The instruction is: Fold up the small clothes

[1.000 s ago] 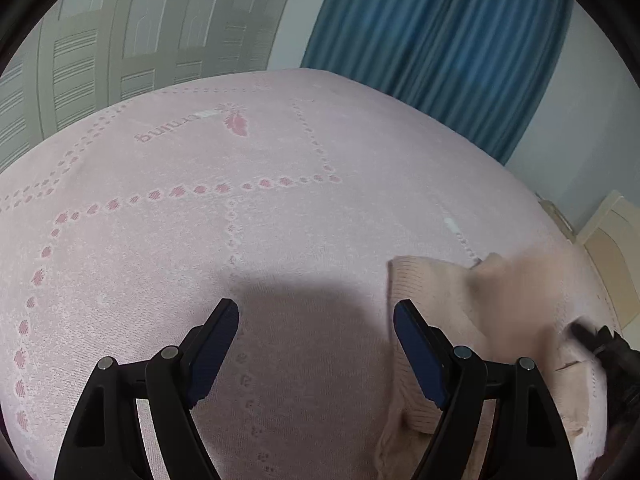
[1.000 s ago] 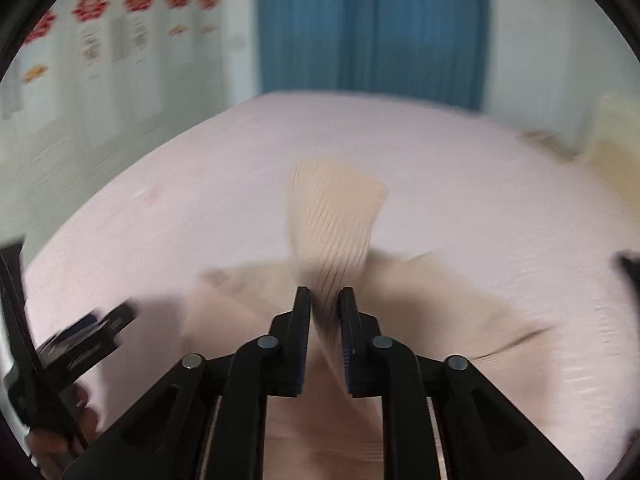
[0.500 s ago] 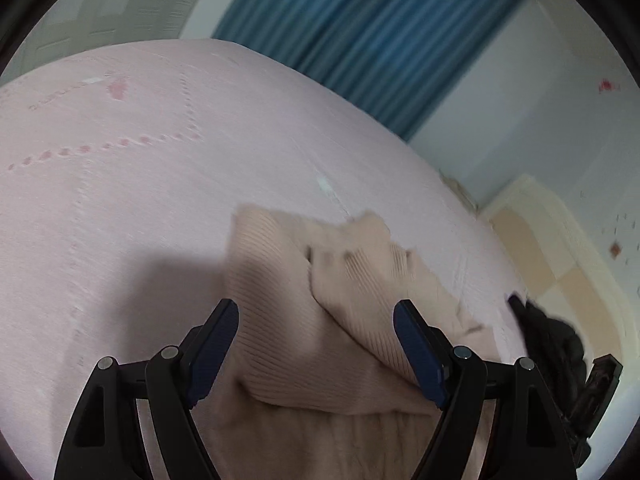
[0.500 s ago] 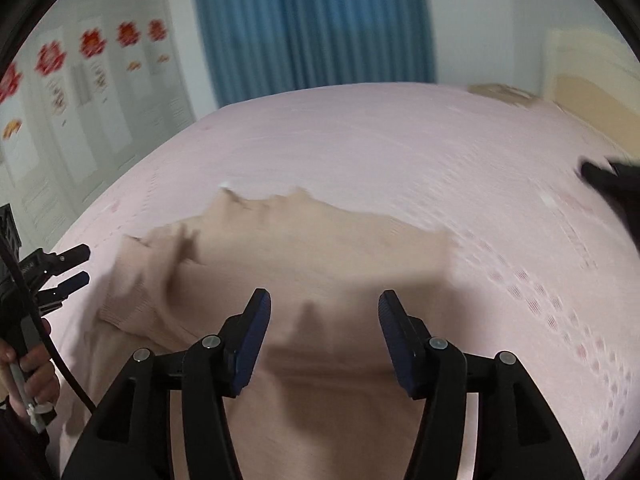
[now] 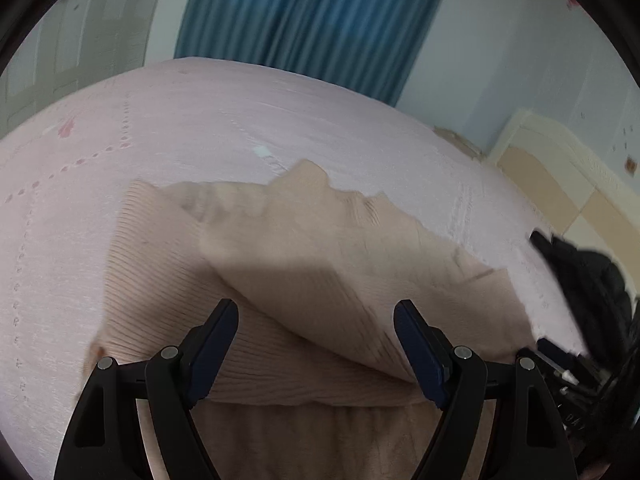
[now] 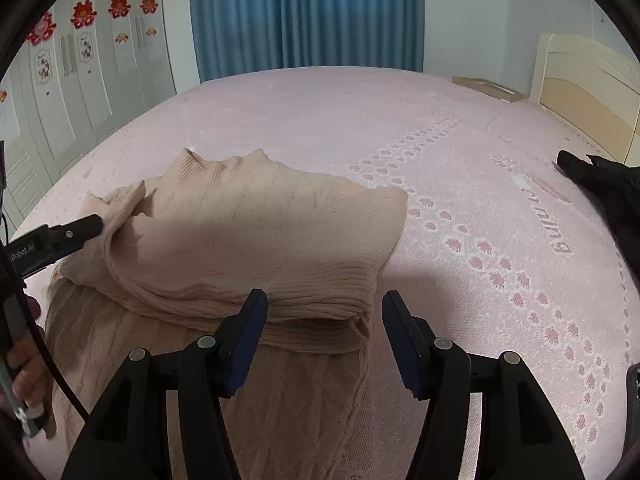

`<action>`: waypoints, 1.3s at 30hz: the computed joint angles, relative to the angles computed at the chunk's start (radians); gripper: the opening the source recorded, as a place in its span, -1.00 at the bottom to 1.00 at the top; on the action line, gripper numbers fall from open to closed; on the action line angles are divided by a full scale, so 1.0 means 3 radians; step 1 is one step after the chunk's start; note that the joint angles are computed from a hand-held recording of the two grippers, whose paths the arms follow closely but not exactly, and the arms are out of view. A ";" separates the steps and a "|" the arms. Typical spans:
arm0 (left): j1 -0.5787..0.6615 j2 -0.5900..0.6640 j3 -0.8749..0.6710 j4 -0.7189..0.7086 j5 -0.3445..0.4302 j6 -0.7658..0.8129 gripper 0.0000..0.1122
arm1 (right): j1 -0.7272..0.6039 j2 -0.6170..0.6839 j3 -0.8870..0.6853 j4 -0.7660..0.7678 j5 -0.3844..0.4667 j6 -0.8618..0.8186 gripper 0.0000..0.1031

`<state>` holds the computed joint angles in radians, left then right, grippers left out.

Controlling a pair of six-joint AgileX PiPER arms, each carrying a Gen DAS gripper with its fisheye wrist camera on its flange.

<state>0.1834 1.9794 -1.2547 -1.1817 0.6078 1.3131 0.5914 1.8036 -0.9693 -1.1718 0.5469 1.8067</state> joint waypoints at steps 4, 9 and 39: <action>-0.0131 0.0040 -0.0046 0.0447 -0.0239 -0.0359 0.40 | -0.0027 0.0011 -0.0016 0.0129 -0.0044 -0.0103 0.14; 0.0095 0.0111 -0.0125 0.0396 -0.0172 -0.0528 0.41 | -0.0129 0.0074 -0.0054 0.0291 -0.0119 -0.0191 0.14; 0.0581 0.0586 -0.0877 0.0506 0.0452 -0.0941 -0.60 | -0.0247 0.0059 0.0034 0.0209 -0.0012 -0.0272 0.06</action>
<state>0.3576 2.1551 -1.5179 -1.0298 0.7435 1.0306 0.5175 1.8215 -0.9590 -1.1090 0.5434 1.7249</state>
